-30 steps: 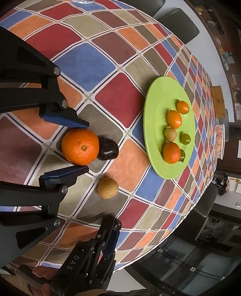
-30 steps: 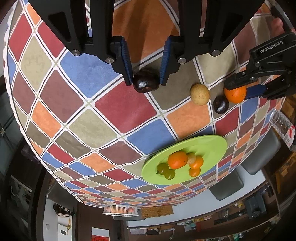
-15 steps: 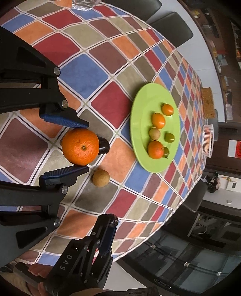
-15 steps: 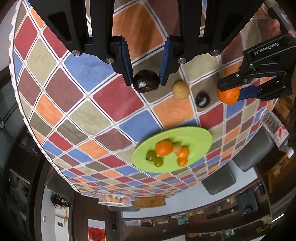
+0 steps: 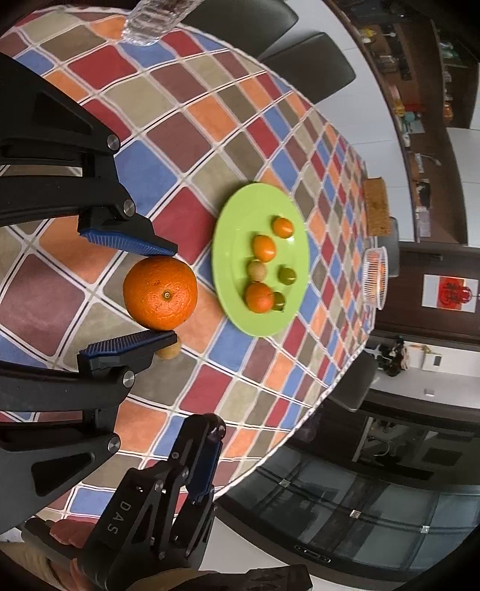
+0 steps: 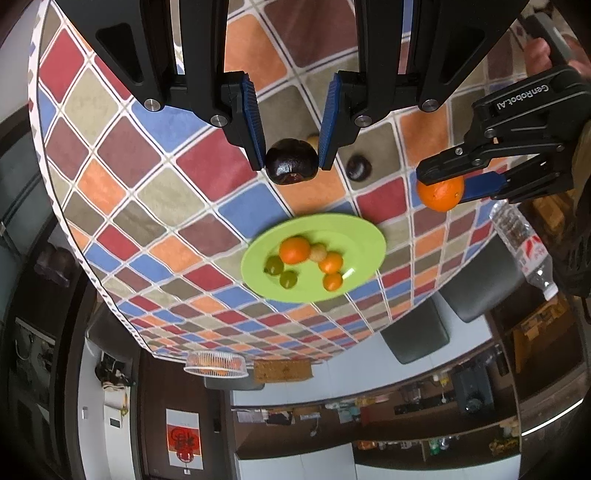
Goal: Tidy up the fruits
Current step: 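Carry the orange and plum onto the green plate and open both tools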
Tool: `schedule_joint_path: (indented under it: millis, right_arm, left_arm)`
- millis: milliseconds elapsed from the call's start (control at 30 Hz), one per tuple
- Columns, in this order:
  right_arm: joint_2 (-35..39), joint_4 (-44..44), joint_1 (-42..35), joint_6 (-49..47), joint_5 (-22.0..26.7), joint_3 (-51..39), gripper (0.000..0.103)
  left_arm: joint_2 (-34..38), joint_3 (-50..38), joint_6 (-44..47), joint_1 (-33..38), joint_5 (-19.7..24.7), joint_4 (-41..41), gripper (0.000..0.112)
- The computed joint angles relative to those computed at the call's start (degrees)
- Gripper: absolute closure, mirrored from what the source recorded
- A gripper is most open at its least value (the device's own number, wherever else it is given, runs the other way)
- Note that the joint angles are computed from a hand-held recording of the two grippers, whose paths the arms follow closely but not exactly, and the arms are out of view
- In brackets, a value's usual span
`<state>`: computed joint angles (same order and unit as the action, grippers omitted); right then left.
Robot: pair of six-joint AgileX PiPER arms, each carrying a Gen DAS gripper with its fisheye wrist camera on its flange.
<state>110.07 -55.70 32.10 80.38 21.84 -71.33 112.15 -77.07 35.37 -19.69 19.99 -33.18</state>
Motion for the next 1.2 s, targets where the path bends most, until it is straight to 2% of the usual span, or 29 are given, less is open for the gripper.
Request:
schedule_joint_path:
  millis: [300, 567, 833, 1033, 1200]
  right_arm:
    - [0.58, -0.82, 0.18, -0.45, 0.2, -4.35, 0.072]
    - [4.14, 4.03, -1.2, -7.35, 0.12, -11.75, 0.072]
    - [9.43, 11.11, -2.66, -17.28, 1.44, -21.6, 0.072]
    - [15.12, 22.36, -4.78, -29.69, 2.92, -31.72, 0.072]
    - [20.82, 30.53, -6.36, -38.22, 6.01, -40.99, 0.072]
  left_arm:
    - [0.09, -3.5, 2.56, 0.9, 0.01, -1.26, 0.073]
    - [3.69, -11.14, 0.2, 2.22, 1.79, 1.82, 0.073]
    - [10.06, -22.5, -2.75, 3.55, 6.37, 4.44, 0.073]
    - [17.48, -34.49, -6.54, 4.8, 12.01, 6.78, 0.073]
    - [24.06, -44.67, -8.94, 5.66, 16.15, 8.86, 0.073]
